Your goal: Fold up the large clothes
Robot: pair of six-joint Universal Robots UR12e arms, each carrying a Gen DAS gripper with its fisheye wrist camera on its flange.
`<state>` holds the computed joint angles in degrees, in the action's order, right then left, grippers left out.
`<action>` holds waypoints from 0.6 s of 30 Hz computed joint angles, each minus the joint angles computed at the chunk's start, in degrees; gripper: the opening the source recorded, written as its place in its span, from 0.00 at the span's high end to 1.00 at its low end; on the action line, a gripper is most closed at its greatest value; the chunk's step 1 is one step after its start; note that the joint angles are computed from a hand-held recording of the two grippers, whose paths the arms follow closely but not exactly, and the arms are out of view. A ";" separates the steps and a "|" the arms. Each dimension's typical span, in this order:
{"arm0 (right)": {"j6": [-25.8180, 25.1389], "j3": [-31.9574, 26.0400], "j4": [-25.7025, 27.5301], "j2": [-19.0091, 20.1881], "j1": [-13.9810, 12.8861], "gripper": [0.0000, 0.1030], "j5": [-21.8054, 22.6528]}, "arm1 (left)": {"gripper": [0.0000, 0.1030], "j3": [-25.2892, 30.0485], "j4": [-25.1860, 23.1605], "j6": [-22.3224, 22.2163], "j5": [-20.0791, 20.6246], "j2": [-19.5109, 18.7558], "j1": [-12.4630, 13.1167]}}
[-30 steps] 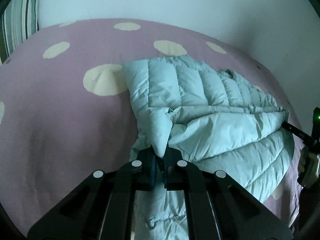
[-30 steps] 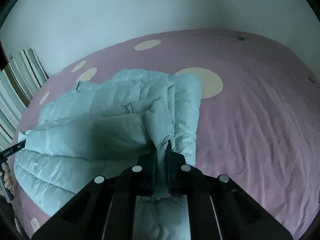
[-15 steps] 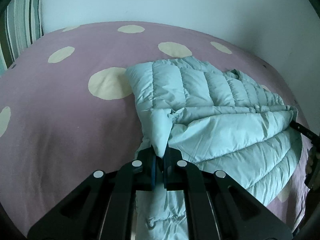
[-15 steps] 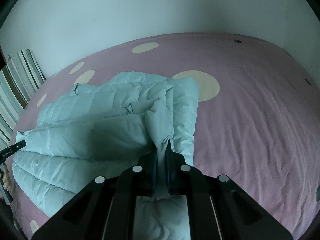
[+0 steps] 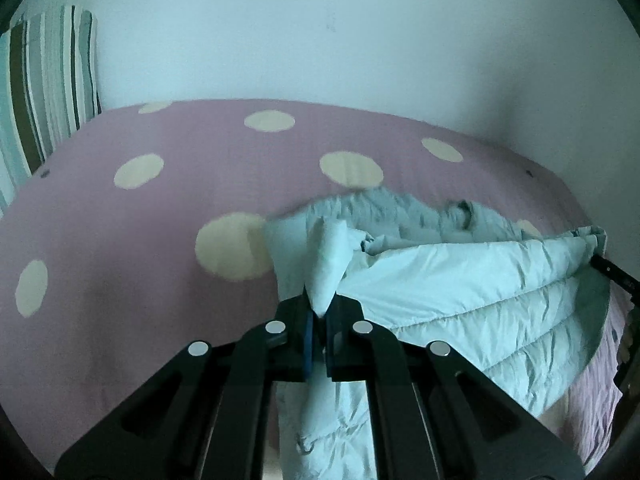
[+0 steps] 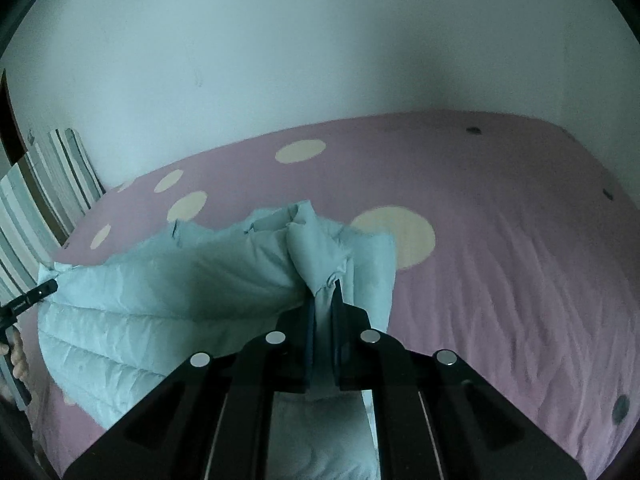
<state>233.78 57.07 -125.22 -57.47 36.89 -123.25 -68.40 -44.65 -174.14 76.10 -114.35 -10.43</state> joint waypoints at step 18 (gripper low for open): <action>1.35 -11.85 12.89 9.10 -7.58 0.94 9.42 | 0.96 27.38 -13.91 0.12 15.81 -20.29 -5.06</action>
